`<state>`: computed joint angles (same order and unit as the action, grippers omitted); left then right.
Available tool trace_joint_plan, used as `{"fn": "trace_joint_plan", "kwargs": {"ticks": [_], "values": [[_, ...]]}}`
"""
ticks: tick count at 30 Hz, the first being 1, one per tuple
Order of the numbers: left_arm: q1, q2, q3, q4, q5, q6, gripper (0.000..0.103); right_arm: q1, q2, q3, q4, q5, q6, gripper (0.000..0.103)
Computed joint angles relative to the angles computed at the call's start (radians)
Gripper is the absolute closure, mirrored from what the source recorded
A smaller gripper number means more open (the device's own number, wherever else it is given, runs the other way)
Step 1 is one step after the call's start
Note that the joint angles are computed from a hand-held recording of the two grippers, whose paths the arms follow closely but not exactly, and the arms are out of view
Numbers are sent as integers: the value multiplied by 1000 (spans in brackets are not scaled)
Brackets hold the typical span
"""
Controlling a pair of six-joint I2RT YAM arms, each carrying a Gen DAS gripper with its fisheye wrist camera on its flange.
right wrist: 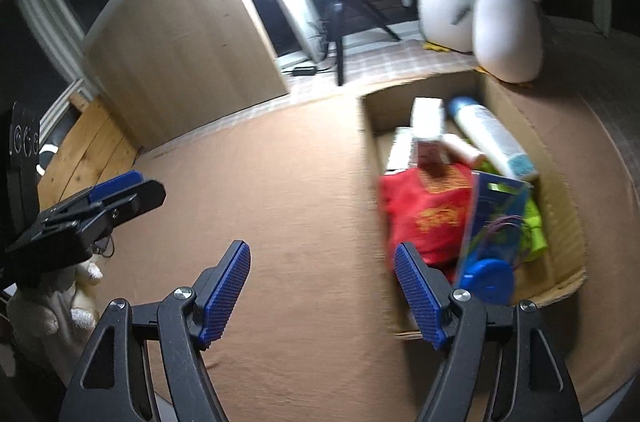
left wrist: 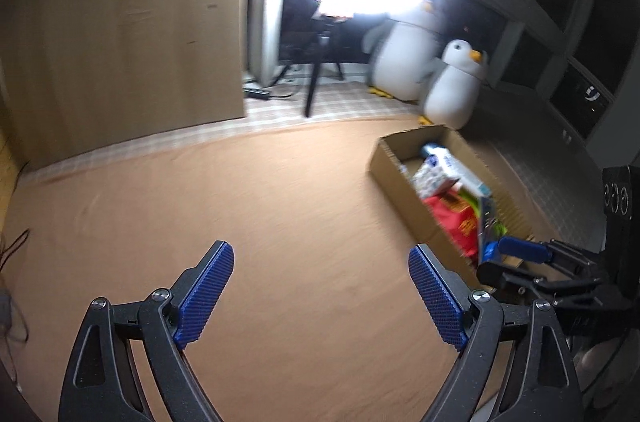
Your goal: Organize objects
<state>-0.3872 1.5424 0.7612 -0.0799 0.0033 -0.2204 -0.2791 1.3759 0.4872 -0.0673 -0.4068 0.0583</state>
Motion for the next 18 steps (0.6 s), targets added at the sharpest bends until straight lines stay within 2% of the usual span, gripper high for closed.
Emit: {"fn": "trace_joint_plan", "kwargs": {"ticks": [4,8,18], "values": [[69,-135,-127,-3,-18,19,11,129,-27,-13,28,59,61,31],[166,-258,-246,-26,15,50,11,288,-58,-26,57,161,128,31],[334,-431,-395,-99,51,128,11,588,-79,-33,58,414,276,31]]}}
